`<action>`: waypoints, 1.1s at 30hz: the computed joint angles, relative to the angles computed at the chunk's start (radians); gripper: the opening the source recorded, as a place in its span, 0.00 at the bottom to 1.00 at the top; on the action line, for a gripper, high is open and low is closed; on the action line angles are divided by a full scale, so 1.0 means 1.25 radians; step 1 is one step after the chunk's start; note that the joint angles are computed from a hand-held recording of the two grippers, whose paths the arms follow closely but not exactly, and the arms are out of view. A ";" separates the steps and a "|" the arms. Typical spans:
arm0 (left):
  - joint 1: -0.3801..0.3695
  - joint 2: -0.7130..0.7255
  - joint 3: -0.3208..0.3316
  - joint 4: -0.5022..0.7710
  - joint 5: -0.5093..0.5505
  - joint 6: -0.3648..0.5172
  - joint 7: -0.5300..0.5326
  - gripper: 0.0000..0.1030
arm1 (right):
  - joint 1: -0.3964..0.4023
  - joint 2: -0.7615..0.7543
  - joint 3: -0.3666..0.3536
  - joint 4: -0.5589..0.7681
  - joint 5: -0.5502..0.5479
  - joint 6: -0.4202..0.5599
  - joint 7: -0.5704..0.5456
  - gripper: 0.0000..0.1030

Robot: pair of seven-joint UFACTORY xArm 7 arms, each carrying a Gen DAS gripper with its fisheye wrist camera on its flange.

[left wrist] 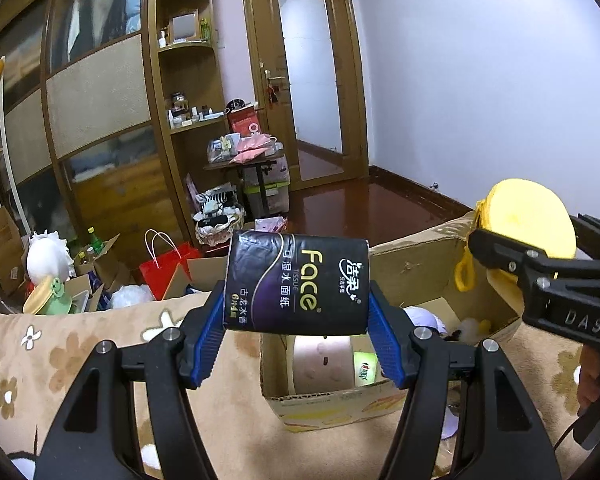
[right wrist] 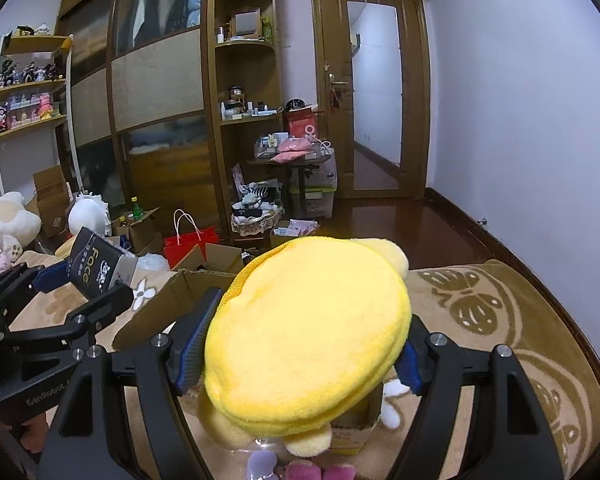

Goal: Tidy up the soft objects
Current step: 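Lift both held items over the box and release them inside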

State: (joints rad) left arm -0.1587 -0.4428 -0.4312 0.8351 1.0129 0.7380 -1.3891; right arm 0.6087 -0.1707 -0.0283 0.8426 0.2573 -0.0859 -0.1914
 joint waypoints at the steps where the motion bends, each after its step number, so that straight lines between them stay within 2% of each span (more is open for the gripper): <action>1: 0.001 0.003 0.004 -0.001 0.000 -0.005 0.001 0.62 | 0.017 0.006 -0.017 0.004 0.008 -0.003 -0.009 0.77; 4: 0.003 0.013 0.010 -0.003 0.007 -0.018 0.008 0.62 | 0.113 0.025 -0.104 0.015 0.065 -0.007 -0.070 0.77; 6: 0.007 0.025 0.008 -0.001 0.021 -0.012 0.010 0.62 | 0.157 0.039 -0.141 0.025 0.113 -0.007 -0.114 0.77; 8: 0.005 0.035 0.014 -0.001 0.025 -0.009 0.010 0.62 | 0.229 0.051 -0.203 0.037 0.190 -0.005 -0.186 0.77; 10: 0.001 0.038 0.029 -0.007 0.022 -0.024 0.004 0.62 | 0.256 0.062 -0.223 0.046 0.247 -0.002 -0.234 0.78; 16: 0.000 0.050 0.048 -0.012 0.013 -0.046 -0.005 0.62 | 0.387 0.083 -0.326 0.094 0.570 0.012 -0.514 0.78; 19: -0.001 0.054 0.057 -0.018 0.004 -0.061 -0.004 0.63 | 0.387 0.095 -0.327 0.120 0.689 0.035 -0.613 0.78; 22: -0.003 0.059 0.057 -0.019 -0.003 -0.063 0.003 0.63 | 0.367 0.106 -0.310 0.137 0.771 0.055 -0.676 0.78; 30: 0.003 0.058 0.070 -0.034 -0.024 -0.124 0.015 0.63 | 0.292 0.115 -0.245 0.159 0.898 0.099 -0.765 0.78; 33: 0.005 0.064 0.066 -0.035 -0.034 -0.132 0.029 0.63 | 0.261 0.115 -0.219 0.162 0.918 0.115 -0.775 0.79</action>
